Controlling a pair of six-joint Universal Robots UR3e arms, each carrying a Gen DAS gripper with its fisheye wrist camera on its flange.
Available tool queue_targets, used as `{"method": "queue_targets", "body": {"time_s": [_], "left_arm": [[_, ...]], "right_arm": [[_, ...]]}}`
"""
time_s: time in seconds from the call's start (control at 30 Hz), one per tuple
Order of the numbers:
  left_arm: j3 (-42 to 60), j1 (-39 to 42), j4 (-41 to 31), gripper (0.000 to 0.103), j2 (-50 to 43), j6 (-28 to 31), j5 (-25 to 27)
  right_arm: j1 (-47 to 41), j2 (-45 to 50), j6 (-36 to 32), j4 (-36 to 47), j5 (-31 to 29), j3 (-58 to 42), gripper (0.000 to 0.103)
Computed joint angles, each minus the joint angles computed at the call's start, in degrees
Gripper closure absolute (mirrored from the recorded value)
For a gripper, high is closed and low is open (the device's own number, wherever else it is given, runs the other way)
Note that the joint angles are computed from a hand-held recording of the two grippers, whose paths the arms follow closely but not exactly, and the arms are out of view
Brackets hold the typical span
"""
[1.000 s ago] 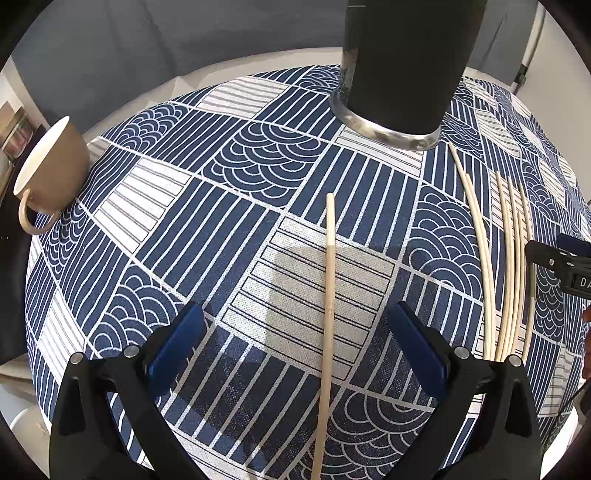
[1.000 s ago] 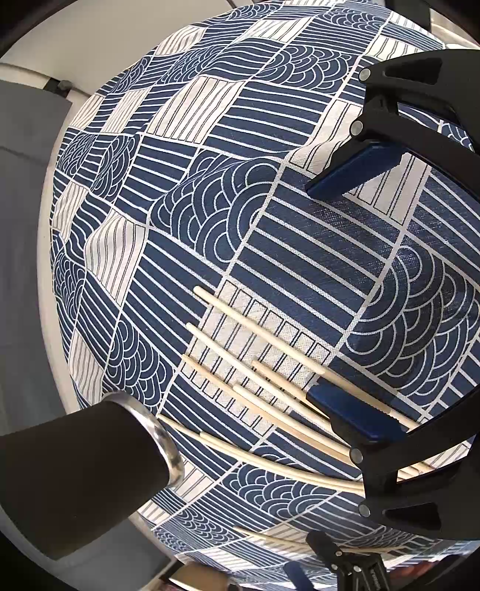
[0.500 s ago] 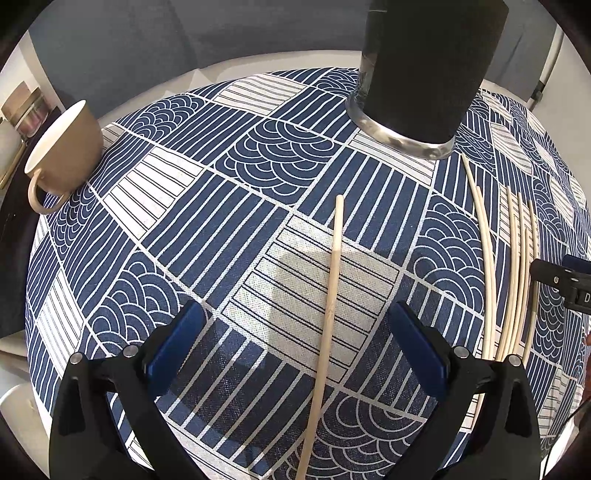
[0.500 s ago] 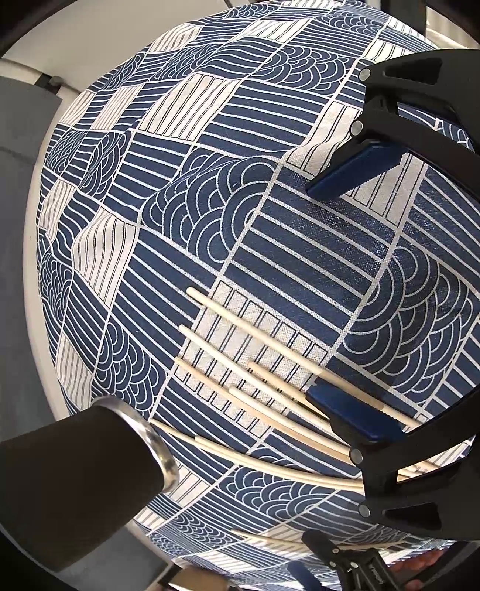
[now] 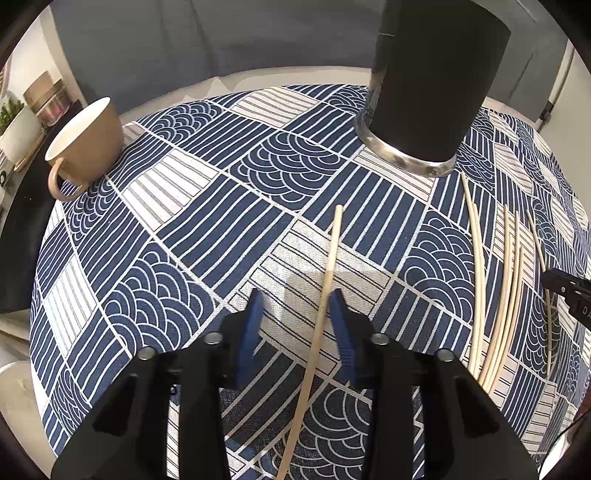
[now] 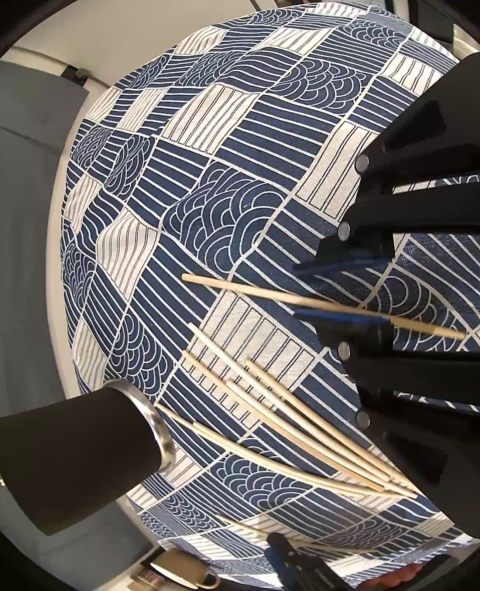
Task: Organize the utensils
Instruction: 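Grasp a wooden stick with the left gripper while the right gripper grasps another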
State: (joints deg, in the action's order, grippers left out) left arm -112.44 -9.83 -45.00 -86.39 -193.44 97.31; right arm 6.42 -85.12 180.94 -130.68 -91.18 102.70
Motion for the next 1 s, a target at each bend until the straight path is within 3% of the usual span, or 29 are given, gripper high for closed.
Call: {"method": "queue_targets", "body": {"time_s": [0.1,0.23,0.47,0.67,0.73,0.83,0.87,0.9,0.93,1.0], "left_arm": [[0.7,0.4,-0.6,0.078,-0.3,1.5,-1.1],[1.7,0.9,-1.3,0.095,-0.9,3.3,-2.9],[4.6,3.9,-6.3,0.097,-1.4,7.9,-7.5],[4.4,7.3,-8.4,0.098,-0.3,11.7,-11.3],[4.1,7.0,-8.1,0.098,-0.2,12.0,-11.2],[4.0,6.2,-7.6,0.098,-0.3,11.1,-10.1],[4.0,6.1,-7.4,0.098,-0.4,10.6,-9.9],[3.7,6.3,-7.1,0.098,-0.2,10.0,-10.1],[3.3,6.5,-6.6,0.098,0.0,9.6,-10.3],[2.1,6.2,-4.9,0.098,0.4,8.4,-9.7]], "right_arm": [[-0.8,0.2,0.8,1.5,1.0,-0.9,0.096],[-3.9,-1.2,1.6,2.0,5.4,0.2,0.097],[-11.0,-2.8,3.2,7.3,15.4,-0.2,0.102],[-14.3,-3.7,4.6,8.7,19.4,0.7,0.102],[-14.4,-3.6,2.8,8.2,20.6,0.2,0.098],[-11.5,-1.7,1.7,8.9,16.7,-3.5,0.094],[-10.3,-0.8,0.8,9.6,15.5,-4.9,0.087],[-9.1,0.6,-0.1,10.7,14.4,-6.9,0.073],[-8.4,1.6,-0.9,11.1,13.7,-8.1,0.068],[-7.1,3.0,-2.5,10.1,12.0,-9.2,0.067]]}}
